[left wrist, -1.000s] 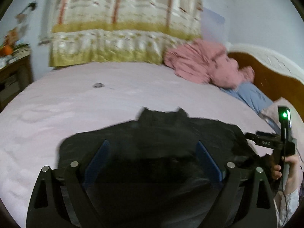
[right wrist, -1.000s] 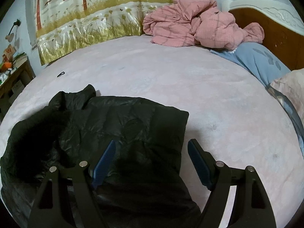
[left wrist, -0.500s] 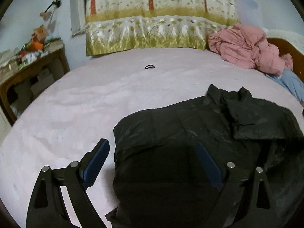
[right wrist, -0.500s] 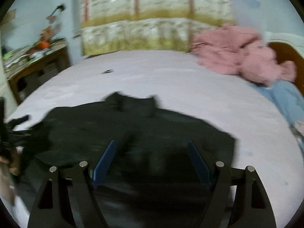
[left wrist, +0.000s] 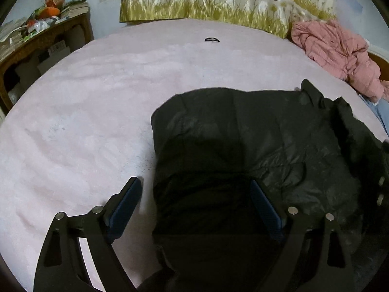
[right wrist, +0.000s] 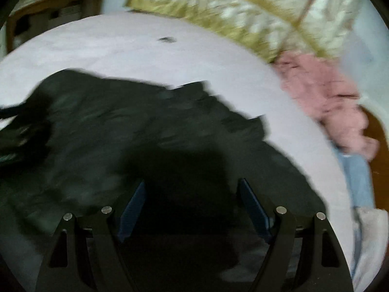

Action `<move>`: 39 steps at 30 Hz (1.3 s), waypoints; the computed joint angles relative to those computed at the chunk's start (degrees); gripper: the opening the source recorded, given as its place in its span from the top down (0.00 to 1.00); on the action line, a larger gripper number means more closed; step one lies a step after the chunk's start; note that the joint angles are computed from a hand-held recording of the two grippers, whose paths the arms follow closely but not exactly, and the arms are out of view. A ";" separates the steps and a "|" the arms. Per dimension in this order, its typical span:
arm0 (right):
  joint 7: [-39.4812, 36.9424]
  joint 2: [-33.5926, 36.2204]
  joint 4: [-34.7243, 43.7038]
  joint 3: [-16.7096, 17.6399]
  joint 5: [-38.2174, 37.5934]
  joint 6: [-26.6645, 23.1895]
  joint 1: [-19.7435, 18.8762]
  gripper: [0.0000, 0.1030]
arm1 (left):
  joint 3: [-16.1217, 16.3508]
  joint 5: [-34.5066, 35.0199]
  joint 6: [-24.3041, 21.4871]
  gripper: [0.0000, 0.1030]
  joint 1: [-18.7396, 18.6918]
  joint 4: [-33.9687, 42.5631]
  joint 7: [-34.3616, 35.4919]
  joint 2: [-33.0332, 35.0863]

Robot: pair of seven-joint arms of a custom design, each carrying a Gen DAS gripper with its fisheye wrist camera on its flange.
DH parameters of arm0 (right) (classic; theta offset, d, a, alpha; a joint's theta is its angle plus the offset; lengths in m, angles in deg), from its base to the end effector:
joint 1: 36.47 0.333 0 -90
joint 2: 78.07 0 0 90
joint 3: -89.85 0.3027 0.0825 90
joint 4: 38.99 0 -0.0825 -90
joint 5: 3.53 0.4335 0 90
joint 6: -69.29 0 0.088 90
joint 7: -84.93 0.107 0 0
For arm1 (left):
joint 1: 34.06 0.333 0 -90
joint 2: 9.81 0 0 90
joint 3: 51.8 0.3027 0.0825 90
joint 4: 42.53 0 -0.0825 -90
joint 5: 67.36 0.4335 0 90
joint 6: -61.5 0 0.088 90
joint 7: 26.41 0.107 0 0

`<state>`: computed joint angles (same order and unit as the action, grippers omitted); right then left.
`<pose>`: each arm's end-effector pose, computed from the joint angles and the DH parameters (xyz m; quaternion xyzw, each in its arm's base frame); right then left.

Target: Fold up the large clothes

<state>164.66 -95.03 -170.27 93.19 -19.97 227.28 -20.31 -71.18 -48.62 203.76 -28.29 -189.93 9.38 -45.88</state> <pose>0.5201 0.1986 0.5246 -0.8469 0.3697 -0.3194 0.2099 0.4445 -0.1109 0.4829 -0.8149 0.4790 -0.1837 0.2697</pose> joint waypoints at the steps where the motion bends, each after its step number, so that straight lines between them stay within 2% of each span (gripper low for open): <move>1: 1.36 0.24 0.04 0.08 -0.86 1.32 -0.98 0.24 | -0.17 0.14 -0.12 0.14 0.02 -0.01 -0.12 -0.10; 2: 2.78 0.40 0.08 -0.10 -1.27 2.92 -1.85 0.24 | -0.36 0.30 -0.30 0.14 0.09 0.15 -0.30 -0.01; 3: 6.19 0.59 0.11 0.63 -4.12 5.47 -4.30 0.25 | -0.45 0.39 -0.47 0.14 0.06 0.22 -0.42 0.01; 4: 10.72 1.05 0.59 3.17 -8.90 7.68 -8.56 0.25 | -0.37 0.43 -0.49 0.14 0.03 0.25 -0.44 0.05; 5: 16.82 1.41 1.29 4.63 -15.67 8.94 -11.80 0.31 | -0.35 0.45 -0.59 0.14 -0.01 0.38 -0.48 0.13; 6: 19.41 1.76 2.09 4.47 -18.42 9.15 -13.04 0.41 | -0.39 0.52 -0.69 0.14 -0.03 0.43 -0.60 0.13; 7: 18.44 1.90 2.54 3.02 -17.15 8.90 -12.27 0.46 | -0.38 0.63 -0.77 0.14 -0.04 0.42 -0.64 0.13; 8: 14.24 2.17 3.10 -0.44 -11.87 8.06 -9.54 0.51 | -0.47 0.78 -1.03 0.14 -0.04 0.54 -0.71 0.11; 9: 7.12 2.27 3.86 -5.09 -2.96 6.31 -5.79 0.59 | -0.65 1.05 -1.27 0.14 0.03 0.72 -0.85 0.20; 10: 3.28 2.34 4.65 -7.74 1.94 4.71 -3.94 0.64 | -0.74 1.32 -1.43 0.14 0.07 0.84 -0.94 0.26; 11: 0.48 2.75 5.71 -8.98 5.77 3.11 -3.67 0.65 | -0.66 1.51 -1.47 0.14 0.02 0.68 -0.94 0.06; 14: -7.55 3.99 8.72 -12.83 18.68 -1.14 -2.25 0.65 | -0.72 2.16 -0.79 0.14 0.14 0.35 -1.53 -0.37; 16: -15.65 5.17 11.86 -16.71 31.93 -6.81 -0.28 0.65 | -0.74 2.32 -0.20 0.14 0.11 -0.03 -1.78 -1.01; 18: -18.96 6.30 14.27 -17.85 38.90 -11.87 -0.55 0.64 | -0.80 2.61 0.73 0.14 0.14 -0.58 -1.75 -2.04; 19: -19.00 6.11 13.90 -17.30 39.87 -12.31 -1.10 0.63 | -1.01 2.78 1.07 0.14 0.23 -0.58 -1.67 -2.35; 21: -18.96 7.50 15.45 -16.28 39.66 -16.00 -2.66 0.36 | -1.55 3.19 1.47 0.14 0.50 -0.56 -1.66 -3.15; 24: -15.47 7.10 13.95 -13.34 36.89 -15.91 -5.27 0.34 | -2.04 3.45 2.22 0.14 0.66 -0.87 -1.62 -4.47; 26: -15.57 6.63 13.01 -12.23 38.02 -17.03 -6.62 0.31 | -1.91 2.95 2.69 0.14 0.54 -0.98 -1.12 -4.59; 30: -13.87 8.69 13.50 -10.12 35.96 -19.09 -9.57 0.33 | -1.60 1.55 0.63 0.14 0.42 -0.04 -0.09 -2.80; 31: -14.42 9.32 13.84 -10.04 36.79 -19.49 -9.97 0.39 | -1.30 1.16 0.46 0.14 0.21 0.23 0.28 -2.15; 32: -15.34 9.51 14.00 -9.99 37.94 -20.09 -10.30 0.67 | -0.60 0.58 1.18 0.14 -0.28 0.10 0.96 -1.62; 33: -16.88 9.88 14.49 -10.16 39.96 -21.19 -10.53 0.86 | 0.08 -0.28 1.81 0.14 -0.81 0.00 1.62 -1.00; 34: -17.96 9.60 14.12 -10.03 41.34 -20.37 -10.81 0.94 | 0.37 -0.93 1.95 0.14 -0.93 0.02 1.87 -0.43; 37: -18.50 6.52 9.62 -8.99 41.11 -8.83 -11.24 0.97 | 0.86 -2.32 1.81 0.13 -1.01 0.35 2.07 0.97; 39: -19.34 5.31 7.90 -9.79 42.73 -2.84 -10.56 0.99 | -0.07 -1.51 0.93 0.13 -0.43 0.86 1.54 1.19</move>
